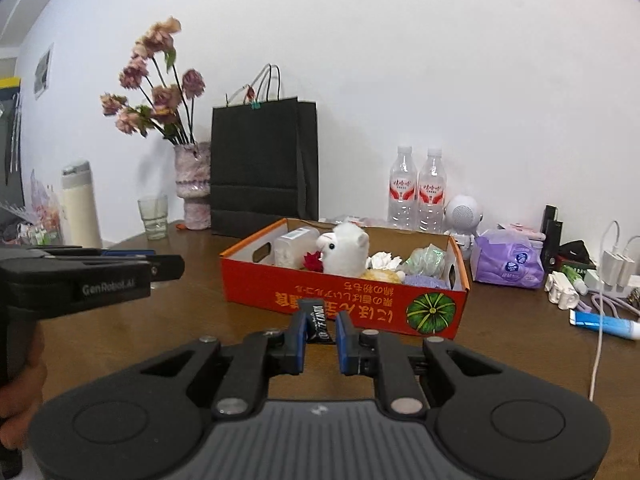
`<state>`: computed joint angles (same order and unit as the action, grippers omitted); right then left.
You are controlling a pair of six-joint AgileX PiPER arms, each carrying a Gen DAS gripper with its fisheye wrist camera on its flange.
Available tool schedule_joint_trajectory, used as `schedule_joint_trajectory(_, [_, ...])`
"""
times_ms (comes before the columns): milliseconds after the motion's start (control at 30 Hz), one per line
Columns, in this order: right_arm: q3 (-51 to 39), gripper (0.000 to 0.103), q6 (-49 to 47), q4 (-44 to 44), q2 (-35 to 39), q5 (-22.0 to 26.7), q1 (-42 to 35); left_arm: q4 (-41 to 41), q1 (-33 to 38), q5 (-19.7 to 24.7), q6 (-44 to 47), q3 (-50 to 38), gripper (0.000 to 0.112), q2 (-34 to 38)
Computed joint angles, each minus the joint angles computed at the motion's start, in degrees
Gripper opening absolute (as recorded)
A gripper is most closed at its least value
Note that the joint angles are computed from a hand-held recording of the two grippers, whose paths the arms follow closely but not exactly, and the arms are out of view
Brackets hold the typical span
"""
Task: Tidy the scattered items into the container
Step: 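Carry the black item and white cap over the box with both tools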
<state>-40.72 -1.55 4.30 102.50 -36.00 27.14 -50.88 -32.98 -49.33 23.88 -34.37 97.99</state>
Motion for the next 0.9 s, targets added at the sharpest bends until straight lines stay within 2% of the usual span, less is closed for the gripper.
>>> schedule_joint_trajectory(267, [18.6, 0.014, -3.5, 12.7, -9.4, -15.1, 9.4, -12.3, -17.9, -14.3, -6.8, 12.1, 0.026, -2.1])
schedule_joint_trajectory(367, [24.0, 0.014, -3.0, 17.3, -11.2, -19.5, 13.9, -19.7, -24.9, -17.4, -8.0, 13.8, 0.026, -0.9])
schedule_joint_trajectory(467, [27.7, 0.014, -2.9, 22.1, -11.6, -23.6, 18.3, -22.7, -28.9, -18.5, -9.9, 15.1, 0.026, -0.7])
schedule_joint_trajectory(667, [28.3, 0.014, -2.5, 24.7, -11.1, -24.8, 20.2, -24.0, -30.7, -19.7, -8.1, 14.7, 0.026, -0.6])
schedule_joint_trajectory(900, [25.2, 0.014, -1.2, 21.0, -9.4, -21.6, 15.7, -18.5, -23.5, -15.5, -6.7, 13.0, 0.026, -0.5])
